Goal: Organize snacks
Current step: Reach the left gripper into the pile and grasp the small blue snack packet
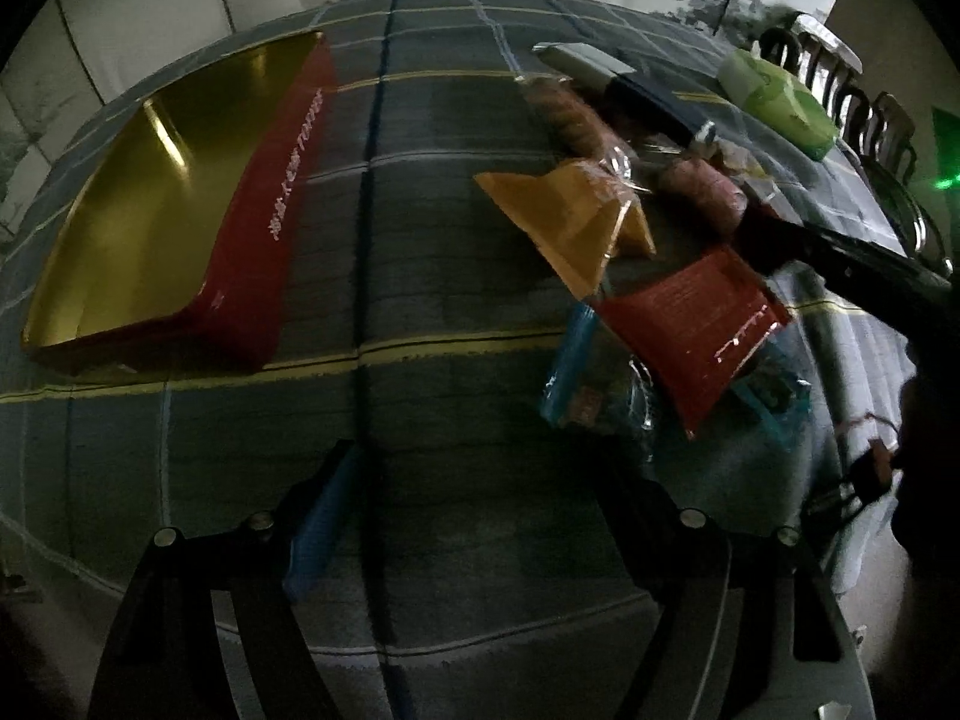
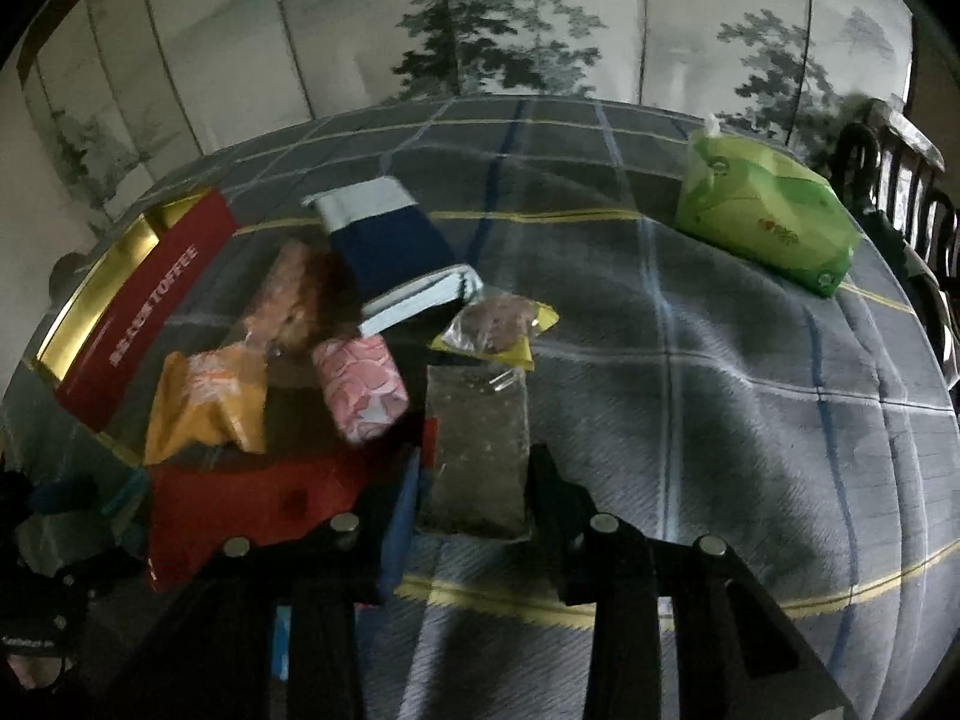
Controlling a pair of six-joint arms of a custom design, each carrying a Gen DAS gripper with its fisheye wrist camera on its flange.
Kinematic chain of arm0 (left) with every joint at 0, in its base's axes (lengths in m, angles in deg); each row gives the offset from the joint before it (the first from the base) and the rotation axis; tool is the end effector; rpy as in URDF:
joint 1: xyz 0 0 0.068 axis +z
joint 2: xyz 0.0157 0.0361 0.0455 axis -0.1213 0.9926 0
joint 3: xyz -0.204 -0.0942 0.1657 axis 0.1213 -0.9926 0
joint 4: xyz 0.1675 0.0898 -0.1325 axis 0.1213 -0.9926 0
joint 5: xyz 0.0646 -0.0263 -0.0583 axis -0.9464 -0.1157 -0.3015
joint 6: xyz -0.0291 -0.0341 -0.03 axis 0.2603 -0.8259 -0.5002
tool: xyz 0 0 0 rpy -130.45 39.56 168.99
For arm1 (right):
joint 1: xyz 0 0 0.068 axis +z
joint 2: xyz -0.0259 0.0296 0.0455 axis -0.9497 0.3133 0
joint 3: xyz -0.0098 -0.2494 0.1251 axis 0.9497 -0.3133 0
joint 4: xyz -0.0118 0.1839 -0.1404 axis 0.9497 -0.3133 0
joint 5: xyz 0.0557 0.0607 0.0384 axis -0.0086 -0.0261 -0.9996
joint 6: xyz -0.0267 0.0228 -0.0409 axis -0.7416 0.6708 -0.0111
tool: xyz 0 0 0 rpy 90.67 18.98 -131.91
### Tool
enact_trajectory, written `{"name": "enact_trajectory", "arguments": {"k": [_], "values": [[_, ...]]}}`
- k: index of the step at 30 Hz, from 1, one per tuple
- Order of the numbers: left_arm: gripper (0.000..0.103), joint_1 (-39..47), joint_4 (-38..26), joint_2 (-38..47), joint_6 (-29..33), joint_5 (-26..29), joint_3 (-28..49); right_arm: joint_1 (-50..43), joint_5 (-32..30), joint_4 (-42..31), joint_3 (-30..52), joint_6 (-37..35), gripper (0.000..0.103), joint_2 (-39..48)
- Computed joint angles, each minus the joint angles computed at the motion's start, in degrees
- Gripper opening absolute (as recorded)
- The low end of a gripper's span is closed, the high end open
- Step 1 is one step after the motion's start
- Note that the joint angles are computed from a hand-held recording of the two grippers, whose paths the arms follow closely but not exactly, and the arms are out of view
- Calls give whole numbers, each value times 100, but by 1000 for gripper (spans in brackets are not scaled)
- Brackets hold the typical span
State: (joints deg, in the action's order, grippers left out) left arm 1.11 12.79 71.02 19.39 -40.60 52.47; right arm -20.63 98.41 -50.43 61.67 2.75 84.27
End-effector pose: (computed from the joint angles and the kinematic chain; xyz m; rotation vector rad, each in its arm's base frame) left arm 0.2539 0.0251 0.0821 0.9633 2.6371 -0.2574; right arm 0.1730 0.1842 0.0691 0.5613 2.4610 -0.0456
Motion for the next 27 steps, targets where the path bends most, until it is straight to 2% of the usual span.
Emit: {"name": "enact_trajectory", "arguments": {"k": [4, 7, 14, 19, 23, 24, 26, 27], "values": [[75, 127, -407, 9, 365, 62, 86, -103, 37, 246, -200, 53, 36, -45], [76, 30, -159, -30, 403, 14, -110, -88, 85, 392, -272, 84, 36, -20], [72, -279, -18, -56, -244, 60, -92, -99, 60, 458, -305, 44, 36, -19], [71, -301, -523, 85, -653, 259, 325, -47, 14, 498, -287, 111, 36, 84], [70, -427, -393, 158, -826, 175, 331, -11, 36, 530, -301, 108, 36, 102], [69, -459, -278, 127, -837, 147, 268, -4, 41, 544, -312, 111, 36, 99], [58, -540, -71, 81, -838, 40, 174, 28, 73, 597, -362, 170, 36, 94], [56, -543, -40, 77, -828, 37, 166, 37, 80, 613, -374, 182, 36, 98]]}}
